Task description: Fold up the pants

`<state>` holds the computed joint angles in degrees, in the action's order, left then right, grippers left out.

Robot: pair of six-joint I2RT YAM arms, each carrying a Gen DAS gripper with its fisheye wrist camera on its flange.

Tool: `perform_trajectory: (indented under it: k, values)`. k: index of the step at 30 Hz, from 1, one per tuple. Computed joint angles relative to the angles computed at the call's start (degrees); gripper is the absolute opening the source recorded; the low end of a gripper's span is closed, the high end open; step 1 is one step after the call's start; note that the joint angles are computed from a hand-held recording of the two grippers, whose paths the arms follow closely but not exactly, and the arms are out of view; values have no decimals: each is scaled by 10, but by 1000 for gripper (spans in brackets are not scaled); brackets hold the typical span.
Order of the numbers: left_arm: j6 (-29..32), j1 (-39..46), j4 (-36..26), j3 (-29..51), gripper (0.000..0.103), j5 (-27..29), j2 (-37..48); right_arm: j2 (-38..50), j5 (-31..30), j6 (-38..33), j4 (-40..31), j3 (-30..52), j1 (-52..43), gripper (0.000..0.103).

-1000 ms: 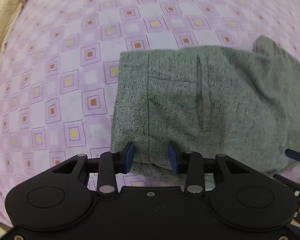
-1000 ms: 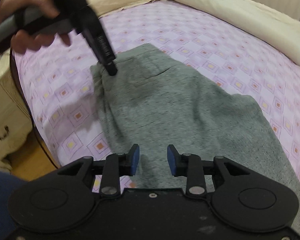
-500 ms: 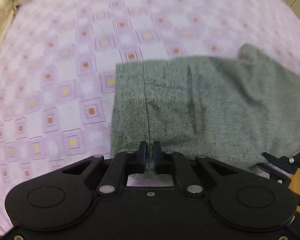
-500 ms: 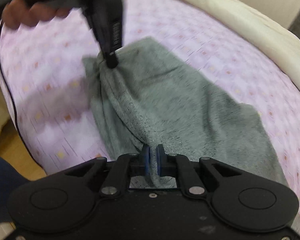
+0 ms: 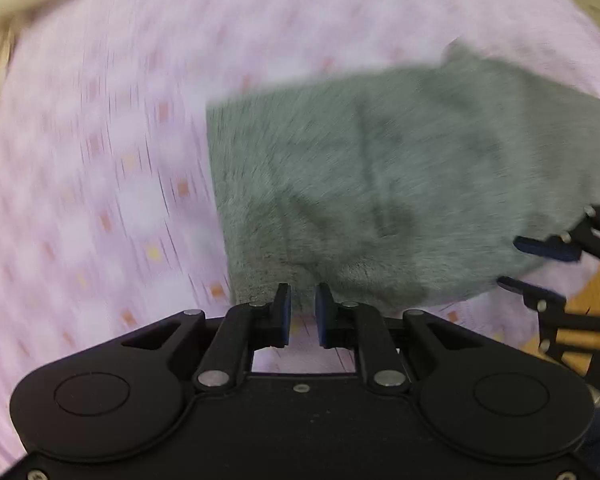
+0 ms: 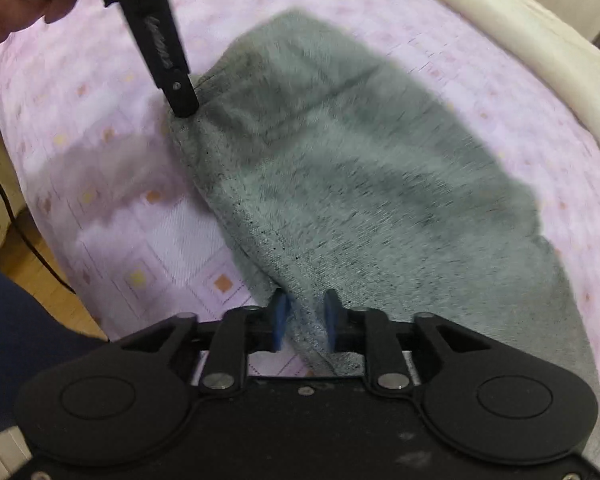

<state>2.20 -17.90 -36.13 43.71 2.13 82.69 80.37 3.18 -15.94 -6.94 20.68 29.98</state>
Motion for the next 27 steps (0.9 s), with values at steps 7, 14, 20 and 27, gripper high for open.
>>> perform_trajectory:
  k: [7,14,20,27]
  values:
    - [33,4,58,115,31,-4,92,-122,-70,57,-73,23,-101,30]
    - [-4,10,73,125,30,-23,259,36,-50,201,43,97,-162,30]
    - [-54,15,126,27,30,-27,180,161,-20,260,103,159,-172,30]
    - [4,8,113,16,29,-30,141,316,-13,288,100,241,-150,31]
